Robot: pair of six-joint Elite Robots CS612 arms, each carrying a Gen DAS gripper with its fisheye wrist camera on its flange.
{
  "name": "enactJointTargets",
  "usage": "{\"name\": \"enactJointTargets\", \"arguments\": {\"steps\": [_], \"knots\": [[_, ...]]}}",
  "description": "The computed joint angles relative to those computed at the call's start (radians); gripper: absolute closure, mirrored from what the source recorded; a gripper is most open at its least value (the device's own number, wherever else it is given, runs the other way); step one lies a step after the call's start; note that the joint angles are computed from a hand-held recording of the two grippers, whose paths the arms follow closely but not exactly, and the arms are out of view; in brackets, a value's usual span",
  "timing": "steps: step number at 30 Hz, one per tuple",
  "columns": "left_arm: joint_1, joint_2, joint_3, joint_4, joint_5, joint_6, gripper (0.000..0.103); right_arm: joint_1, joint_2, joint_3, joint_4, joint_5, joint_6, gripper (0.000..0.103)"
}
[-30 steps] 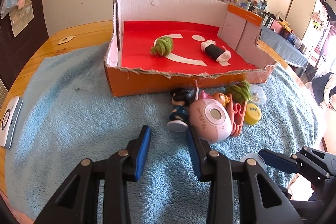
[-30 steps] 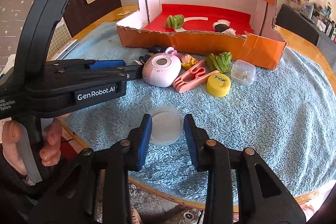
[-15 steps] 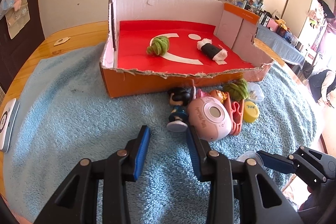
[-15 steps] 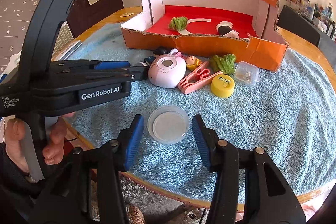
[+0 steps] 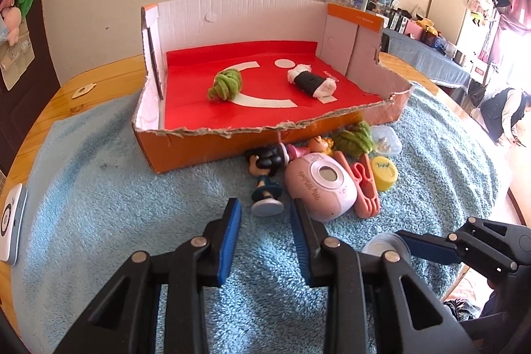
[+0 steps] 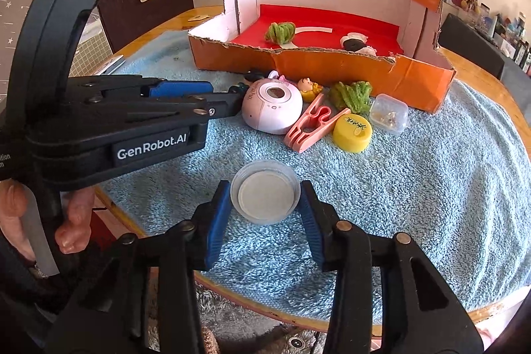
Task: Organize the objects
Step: 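Grasp the clear round lid with the right tool while the left tool grasps the blue-based figurine, then carry the lid with the right tool while the left tool carries the figurine into the box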
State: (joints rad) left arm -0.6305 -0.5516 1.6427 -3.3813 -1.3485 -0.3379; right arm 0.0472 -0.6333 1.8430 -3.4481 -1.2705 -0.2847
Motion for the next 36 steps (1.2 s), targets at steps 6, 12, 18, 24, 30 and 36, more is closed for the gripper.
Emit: {"name": "enactJointTargets", "arguments": {"steps": [6, 12, 18, 24, 30, 36], "knots": [[-0.005, 0.009, -0.015, 0.014, 0.013, 0.028, 0.071, 0.000, 0.001, 0.000, -0.008, -0.014, 0.007, 0.064], [0.006, 0.014, -0.027, 0.022, -0.013, -0.006, 0.081, -0.001, 0.002, 0.000, -0.010, -0.012, 0.006, 0.064], [0.013, 0.010, -0.011, -0.004, -0.040, -0.043, 0.082, -0.005, 0.002, -0.003, -0.003, 0.003, 0.018, 0.064], [0.011, 0.001, 0.010, -0.022, -0.038, -0.057, 0.082, -0.008, 0.001, -0.002, -0.007, 0.012, 0.027, 0.064], [0.007, -0.006, 0.027, -0.039, -0.035, -0.063, 0.082, -0.010, -0.002, -0.001, -0.013, 0.019, 0.034, 0.064], [0.003, -0.012, 0.041, -0.053, -0.036, -0.069, 0.082, -0.014, -0.008, 0.000, -0.027, 0.024, 0.035, 0.064]]}}
